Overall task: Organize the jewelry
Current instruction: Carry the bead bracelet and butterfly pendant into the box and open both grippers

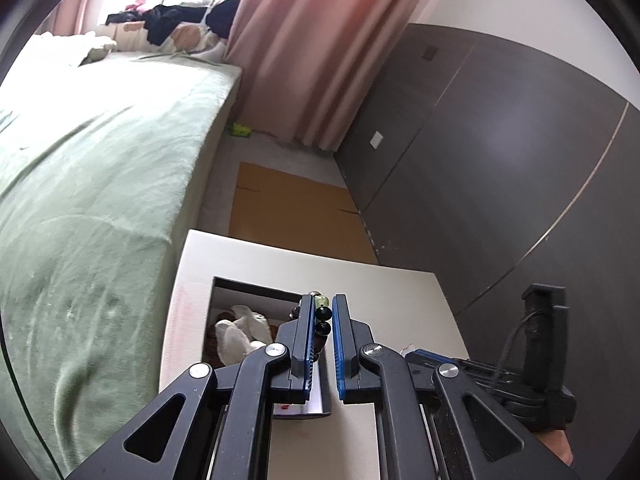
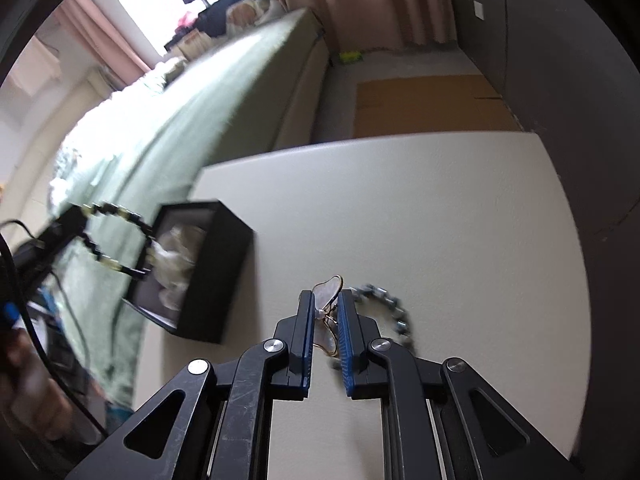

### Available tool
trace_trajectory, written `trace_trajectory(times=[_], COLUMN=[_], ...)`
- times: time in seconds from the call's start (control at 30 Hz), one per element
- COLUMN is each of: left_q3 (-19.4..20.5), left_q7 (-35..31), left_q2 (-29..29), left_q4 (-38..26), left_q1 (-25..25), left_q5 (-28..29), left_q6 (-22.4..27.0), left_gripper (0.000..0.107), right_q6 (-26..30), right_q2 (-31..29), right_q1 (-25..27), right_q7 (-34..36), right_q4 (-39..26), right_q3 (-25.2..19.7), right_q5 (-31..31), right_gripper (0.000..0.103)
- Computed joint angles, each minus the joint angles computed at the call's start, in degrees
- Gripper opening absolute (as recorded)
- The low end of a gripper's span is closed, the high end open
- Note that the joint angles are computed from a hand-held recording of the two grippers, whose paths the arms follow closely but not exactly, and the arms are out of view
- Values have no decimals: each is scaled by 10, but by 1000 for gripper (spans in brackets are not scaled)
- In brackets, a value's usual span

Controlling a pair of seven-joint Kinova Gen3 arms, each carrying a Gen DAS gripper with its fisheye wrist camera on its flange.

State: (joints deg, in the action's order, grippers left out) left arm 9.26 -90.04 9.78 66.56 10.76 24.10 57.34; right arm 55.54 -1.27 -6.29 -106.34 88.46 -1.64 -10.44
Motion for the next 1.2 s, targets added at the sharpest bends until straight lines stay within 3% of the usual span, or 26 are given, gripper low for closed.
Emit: trace_trajectory(times=[0.13, 0.3, 0.4, 0.47, 0.53, 0.57, 0.83, 1.07, 1.13, 1.2], left_q3=[0, -1, -4, -6, -11, -12, -21, -27, -28, -27], left_q7=[1, 25, 33, 34, 34, 35, 29, 26, 27, 29], left_q2=[11, 48, 48, 44, 27, 20, 6, -5, -5, -2], left_q4=[-4, -48, -45, -39, -16, -6, 15, 23, 23, 21], left_q1=[-2, -5, -17, -26, -36, -38, -67, -83, -87, -86], left_q5=[1, -7, 0, 8, 16, 18, 49, 68, 74, 72], left_q6=[8, 72, 77, 74, 49, 37, 23, 16, 18, 22], left_gripper=[8, 10, 13, 30, 60, 63, 64, 64, 64, 64], right_q6=[-26, -48, -65, -80, -93, -102, -138, -199, -186, -170], right_q2=[6, 13, 15, 15, 14, 15, 37, 57, 66, 70], right_q1=[-6, -15, -17, -18, -19, -21, -35, -28, -17, -9], right_q7=[2, 9, 21, 32, 39, 42, 51, 91, 83, 76], right_q4=[-3, -4, -1, 2, 5, 6, -1, 12, 6, 4], right_q3=[-4, -10, -11, -11, -12, -13, -25, -35, -38, -36], right_q5=[-23, -40, -60, -78, -90, -97, -123, -202, -215, -227], right_gripper=[13, 13, 13, 13, 13, 13, 13, 14, 17, 45])
